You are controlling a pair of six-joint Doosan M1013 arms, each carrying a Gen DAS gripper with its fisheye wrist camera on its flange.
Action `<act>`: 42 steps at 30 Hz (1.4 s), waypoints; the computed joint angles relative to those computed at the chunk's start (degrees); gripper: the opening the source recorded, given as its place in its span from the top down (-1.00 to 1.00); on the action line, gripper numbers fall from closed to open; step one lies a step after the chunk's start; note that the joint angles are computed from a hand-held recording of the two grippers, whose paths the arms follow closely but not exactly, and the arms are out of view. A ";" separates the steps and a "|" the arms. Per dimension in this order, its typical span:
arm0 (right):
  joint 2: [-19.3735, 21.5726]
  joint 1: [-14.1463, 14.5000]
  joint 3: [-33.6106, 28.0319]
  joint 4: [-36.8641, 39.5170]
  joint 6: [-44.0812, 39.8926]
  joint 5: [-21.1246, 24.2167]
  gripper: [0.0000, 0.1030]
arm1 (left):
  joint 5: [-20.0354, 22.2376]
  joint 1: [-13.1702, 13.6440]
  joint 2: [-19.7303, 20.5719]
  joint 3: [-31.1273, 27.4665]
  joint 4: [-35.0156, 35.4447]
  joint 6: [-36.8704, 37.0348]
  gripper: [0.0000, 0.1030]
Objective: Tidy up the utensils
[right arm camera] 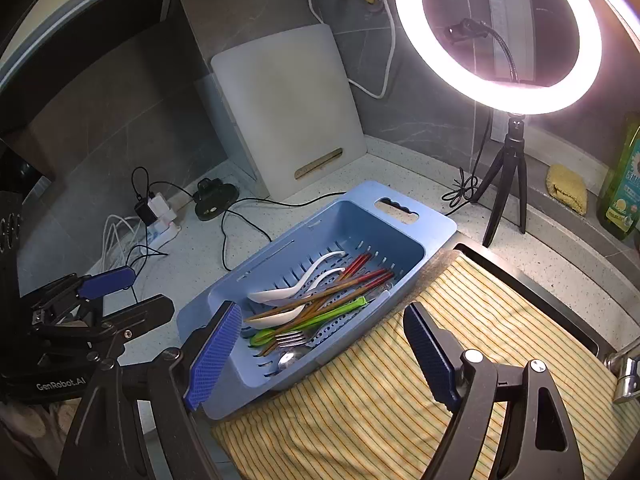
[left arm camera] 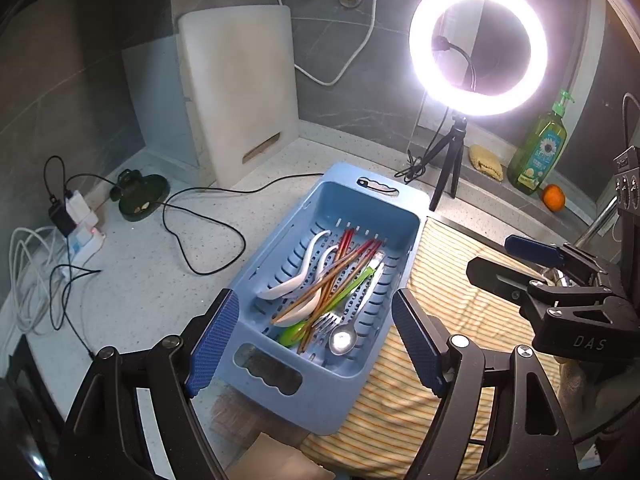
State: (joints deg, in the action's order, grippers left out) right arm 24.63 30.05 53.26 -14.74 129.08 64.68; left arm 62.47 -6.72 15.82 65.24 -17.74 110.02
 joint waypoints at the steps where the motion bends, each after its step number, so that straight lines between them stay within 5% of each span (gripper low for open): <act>1: 0.00 0.05 -0.03 -0.08 0.17 0.09 -0.56 | -0.05 0.00 -0.06 0.01 0.00 0.05 -0.53; 42: -0.78 -0.58 1.28 0.93 1.68 -0.32 -0.56 | 0.48 -0.53 0.33 -0.16 -0.41 1.20 -0.53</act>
